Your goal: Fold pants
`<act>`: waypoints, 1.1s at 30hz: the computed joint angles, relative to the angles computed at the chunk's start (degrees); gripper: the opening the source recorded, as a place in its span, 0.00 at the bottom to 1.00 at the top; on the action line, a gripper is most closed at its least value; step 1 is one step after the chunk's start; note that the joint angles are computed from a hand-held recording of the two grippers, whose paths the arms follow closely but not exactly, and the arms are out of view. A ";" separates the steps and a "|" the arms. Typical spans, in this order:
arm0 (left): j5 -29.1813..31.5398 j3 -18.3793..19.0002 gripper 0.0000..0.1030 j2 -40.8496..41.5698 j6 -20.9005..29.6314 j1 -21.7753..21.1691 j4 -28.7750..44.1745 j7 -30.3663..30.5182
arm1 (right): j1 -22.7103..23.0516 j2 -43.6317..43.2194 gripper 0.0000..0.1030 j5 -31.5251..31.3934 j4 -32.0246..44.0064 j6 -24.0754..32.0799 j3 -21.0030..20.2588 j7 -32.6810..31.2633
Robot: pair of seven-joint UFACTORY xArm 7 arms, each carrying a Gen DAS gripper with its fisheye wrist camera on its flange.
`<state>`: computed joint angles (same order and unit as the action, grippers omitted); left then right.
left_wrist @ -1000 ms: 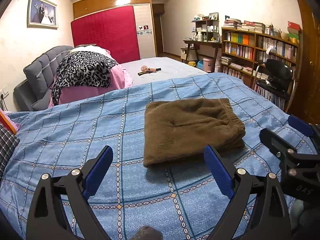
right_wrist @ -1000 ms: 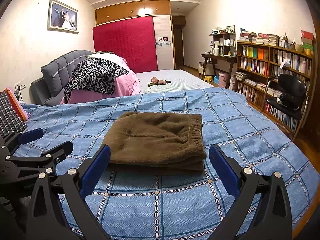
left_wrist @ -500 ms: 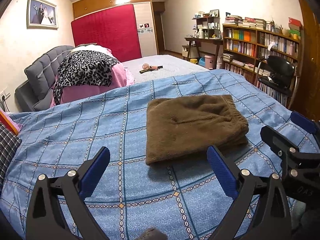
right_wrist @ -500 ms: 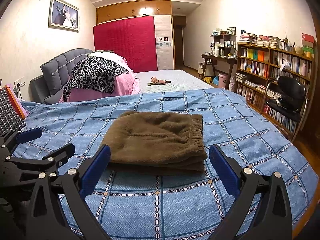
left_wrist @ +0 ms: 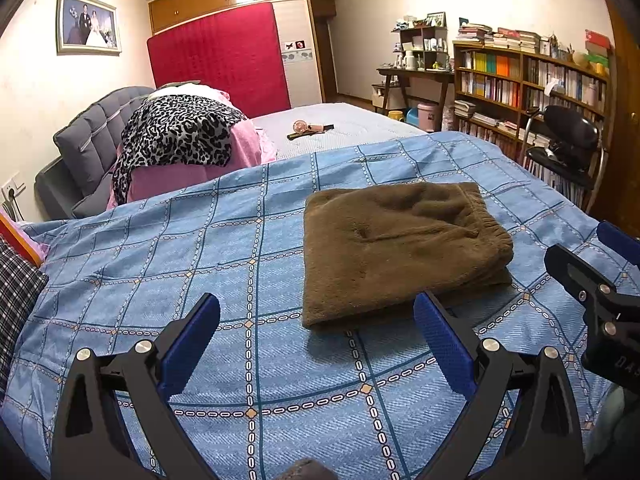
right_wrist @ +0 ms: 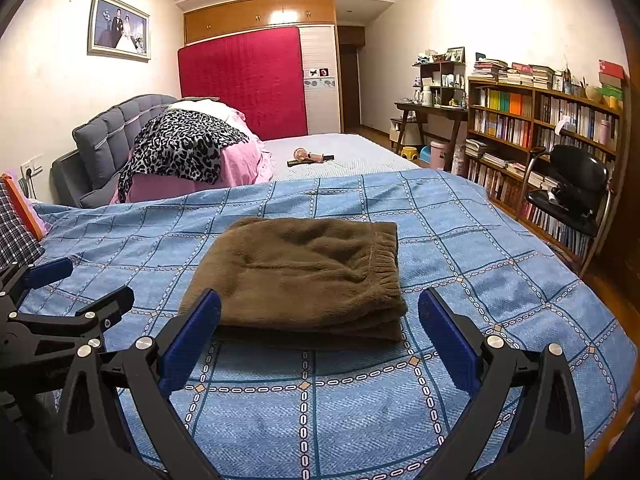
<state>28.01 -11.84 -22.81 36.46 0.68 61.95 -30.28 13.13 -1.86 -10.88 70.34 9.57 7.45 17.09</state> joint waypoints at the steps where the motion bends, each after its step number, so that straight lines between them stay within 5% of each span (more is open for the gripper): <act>1: 0.35 -0.18 0.94 0.08 0.19 0.17 0.04 -0.17 | -0.03 0.13 0.97 -0.21 0.09 0.05 -0.02 0.06; 33: 1.70 0.13 0.94 0.80 -1.26 0.08 -0.66 0.53 | 0.64 1.92 0.97 1.28 0.59 0.35 -0.51 -0.98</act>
